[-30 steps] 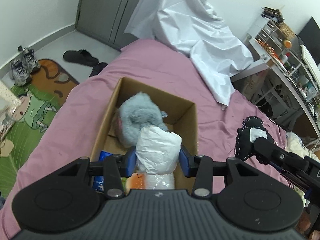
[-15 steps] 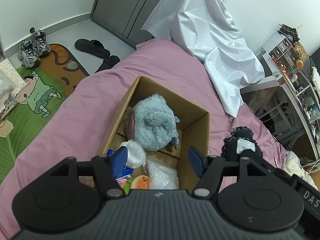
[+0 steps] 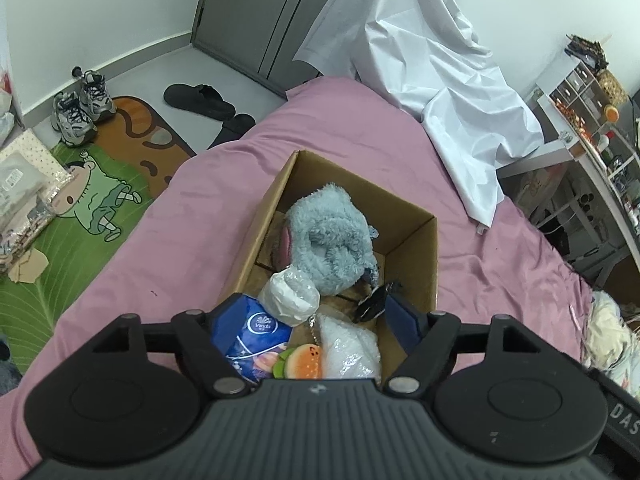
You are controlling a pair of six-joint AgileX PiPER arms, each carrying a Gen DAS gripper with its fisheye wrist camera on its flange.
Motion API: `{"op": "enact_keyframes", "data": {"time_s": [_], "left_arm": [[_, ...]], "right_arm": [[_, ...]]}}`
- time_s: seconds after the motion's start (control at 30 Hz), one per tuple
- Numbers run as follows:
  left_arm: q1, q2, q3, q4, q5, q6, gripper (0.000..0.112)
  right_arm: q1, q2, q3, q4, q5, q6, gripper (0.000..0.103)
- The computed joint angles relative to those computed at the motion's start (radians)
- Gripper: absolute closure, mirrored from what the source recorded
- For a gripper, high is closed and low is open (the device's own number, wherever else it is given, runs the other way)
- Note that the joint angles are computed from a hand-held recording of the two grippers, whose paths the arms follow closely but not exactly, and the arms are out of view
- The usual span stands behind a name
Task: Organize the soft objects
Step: 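Lower both items into the box and open both grippers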
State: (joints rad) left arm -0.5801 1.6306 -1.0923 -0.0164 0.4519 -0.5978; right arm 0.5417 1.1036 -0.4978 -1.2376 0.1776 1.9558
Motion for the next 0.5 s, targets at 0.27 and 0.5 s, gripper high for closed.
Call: {"op": "enact_keyframes", "data": {"time_s": [0.27,0.5], "left_arm": [[-0.046,-0.024,-0.055,0.165,0.103,-0.112,0.037],[-0.08,-0.051,-0.14,0.213,0.248,-0.122,0.036]], "right_arm": [[0.013,-0.142,0.015,0.357,0.1,-0.374,0.038],[-0.016,-0.24,-0.013,0.635,0.171,-0.684,0.026]]}}
